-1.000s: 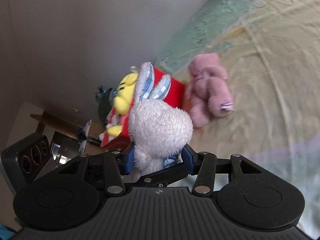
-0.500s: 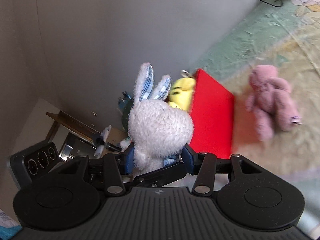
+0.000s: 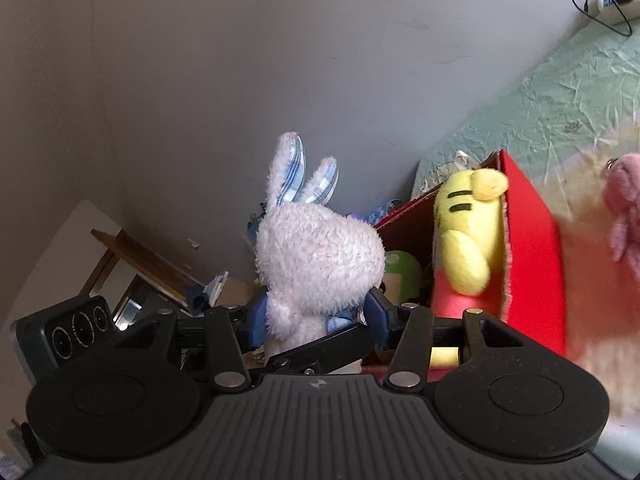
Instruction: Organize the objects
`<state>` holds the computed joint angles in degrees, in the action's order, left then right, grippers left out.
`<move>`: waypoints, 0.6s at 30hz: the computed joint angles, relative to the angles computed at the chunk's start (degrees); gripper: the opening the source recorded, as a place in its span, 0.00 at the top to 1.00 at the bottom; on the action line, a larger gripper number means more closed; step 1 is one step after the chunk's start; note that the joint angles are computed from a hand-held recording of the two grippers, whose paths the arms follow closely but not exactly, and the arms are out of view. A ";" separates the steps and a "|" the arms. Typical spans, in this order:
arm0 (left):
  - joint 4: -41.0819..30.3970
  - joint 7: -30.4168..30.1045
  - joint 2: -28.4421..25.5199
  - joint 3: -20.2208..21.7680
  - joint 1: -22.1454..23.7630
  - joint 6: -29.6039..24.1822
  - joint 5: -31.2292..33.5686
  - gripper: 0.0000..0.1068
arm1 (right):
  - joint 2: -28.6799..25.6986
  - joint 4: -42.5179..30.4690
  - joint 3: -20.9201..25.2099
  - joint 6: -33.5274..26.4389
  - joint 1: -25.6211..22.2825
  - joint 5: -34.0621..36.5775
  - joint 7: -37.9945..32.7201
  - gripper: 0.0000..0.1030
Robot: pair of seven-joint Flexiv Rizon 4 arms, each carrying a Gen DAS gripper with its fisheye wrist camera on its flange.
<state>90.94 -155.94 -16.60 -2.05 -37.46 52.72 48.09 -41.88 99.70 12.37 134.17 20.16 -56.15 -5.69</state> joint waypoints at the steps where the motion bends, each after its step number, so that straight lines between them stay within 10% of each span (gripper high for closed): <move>1: 0.79 0.37 0.28 0.20 0.58 0.75 -0.32 0.49 | -0.29 -0.60 0.02 -0.90 0.32 0.05 0.58 0.49; 18: 6.02 9.18 -2.50 2.53 7.79 10.79 -10.37 0.49 | -4.26 -8.64 5.83 -17.38 -2.23 -9.75 8.14 0.48</move>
